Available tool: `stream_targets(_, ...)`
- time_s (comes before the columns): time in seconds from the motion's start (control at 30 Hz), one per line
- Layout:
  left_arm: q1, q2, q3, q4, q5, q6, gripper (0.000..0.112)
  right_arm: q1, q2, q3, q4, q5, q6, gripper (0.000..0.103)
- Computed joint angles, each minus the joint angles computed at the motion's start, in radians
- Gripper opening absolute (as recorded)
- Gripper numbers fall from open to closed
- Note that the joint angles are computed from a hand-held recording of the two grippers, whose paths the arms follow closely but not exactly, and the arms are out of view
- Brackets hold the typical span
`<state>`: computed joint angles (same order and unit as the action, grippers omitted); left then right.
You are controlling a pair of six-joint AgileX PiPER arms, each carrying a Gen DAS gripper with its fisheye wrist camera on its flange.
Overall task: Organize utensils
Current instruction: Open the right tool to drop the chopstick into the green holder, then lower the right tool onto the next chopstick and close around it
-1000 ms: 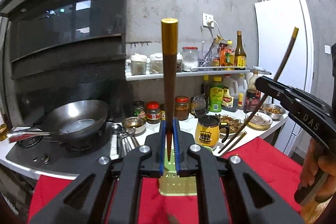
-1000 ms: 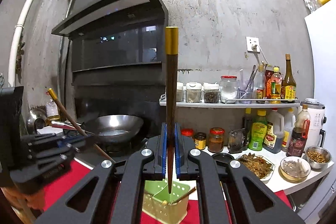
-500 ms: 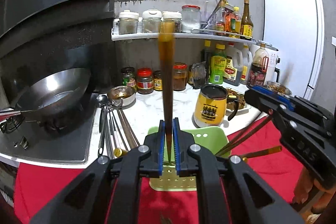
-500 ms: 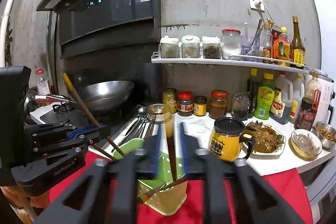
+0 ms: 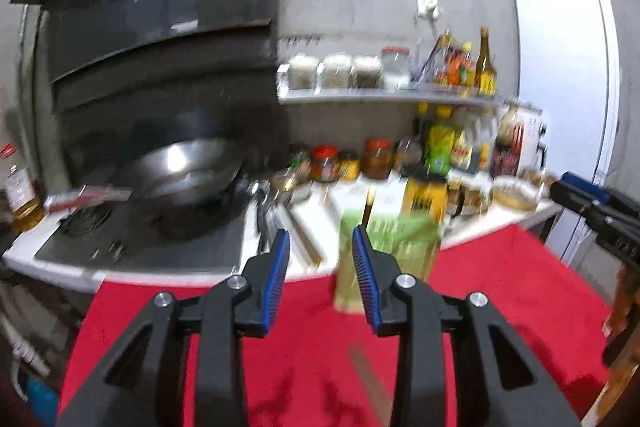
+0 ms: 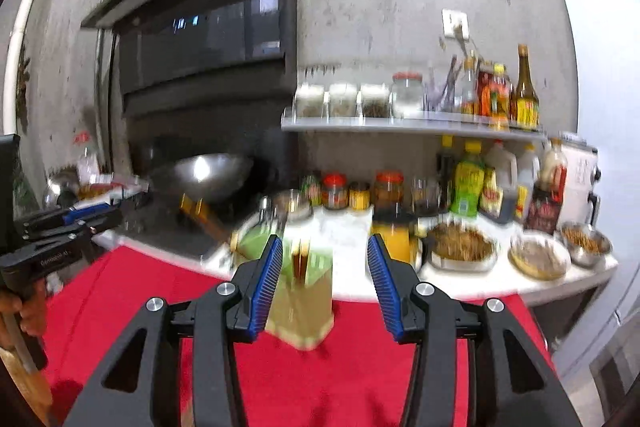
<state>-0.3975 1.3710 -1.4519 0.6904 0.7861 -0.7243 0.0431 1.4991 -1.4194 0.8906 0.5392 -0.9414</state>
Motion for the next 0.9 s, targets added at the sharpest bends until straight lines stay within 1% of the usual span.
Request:
stream_targets(0.1, -0.046, -0.109, 0.211, 0.034, 0.008, -0.111, 0.032, 0.0, -0.072, 0.162, 0.0, -0.004, -0.048, 0.047)
stream_targets(0.17, -0.078, -0.159, 0.339, 0.036, 0.015, -0.179, 0.032, 0.01, -0.119, 0.277, -0.006, -0.007, -0.065, 0.047)
stream_targets(0.2, -0.09, -0.176, 0.388, 0.026, 0.013, -0.203, 0.032, 0.017, -0.133, 0.315, -0.013, -0.01, -0.064, 0.047)
stream_targets(0.23, -0.097, -0.196, 0.448, -0.016, -0.001, -0.209, 0.032, 0.026, -0.146, 0.357, -0.019, -0.013, -0.063, 0.047)
stream_targets(0.3, -0.116, -0.225, 0.529, -0.035, -0.013, -0.246, 0.032, 0.058, -0.172, 0.444, -0.04, -0.03, -0.053, 0.047)
stream_targets(0.37, -0.143, -0.24, 0.578, -0.022, -0.006, -0.287, 0.032, 0.089, -0.189, 0.511, -0.054, -0.049, -0.043, 0.047)
stream_targets(0.47, -0.174, -0.272, 0.641, -0.01, 0.0, -0.339, 0.032, 0.147, -0.194, 0.574, -0.093, -0.08, -0.004, 0.047)
stream_targets(0.53, -0.19, -0.289, 0.673, 0.003, 0.009, -0.361, 0.032, 0.188, -0.187, 0.593, -0.129, -0.099, 0.04, 0.047)
stream_targets(0.57, -0.192, -0.294, 0.684, 0.011, 0.012, -0.366, 0.032, 0.209, -0.179, 0.599, -0.145, -0.109, 0.061, 0.044)
stream_targets(0.6, -0.201, -0.301, 0.688, 0.018, 0.022, -0.374, 0.032, 0.229, -0.167, 0.598, -0.157, -0.113, 0.08, 0.044)
stream_targets(0.63, -0.191, -0.307, 0.696, 0.015, 0.015, -0.369, 0.032, 0.247, -0.159, 0.598, -0.171, -0.118, 0.097, 0.041)
stream_targets(0.67, -0.173, -0.321, 0.704, 0.002, 0.006, -0.355, 0.032, 0.271, -0.148, 0.591, -0.198, -0.125, 0.129, 0.032)
stream_targets(0.77, -0.149, -0.341, 0.717, 0.009, -0.004, -0.355, 0.032, 0.302, -0.116, 0.566, -0.226, -0.111, 0.176, 0.024)
stream_targets(0.9, -0.089, -0.361, 0.732, -0.025, -0.049, -0.308, 0.032, 0.344, -0.076, 0.529, -0.264, -0.101, 0.241, 0.019)
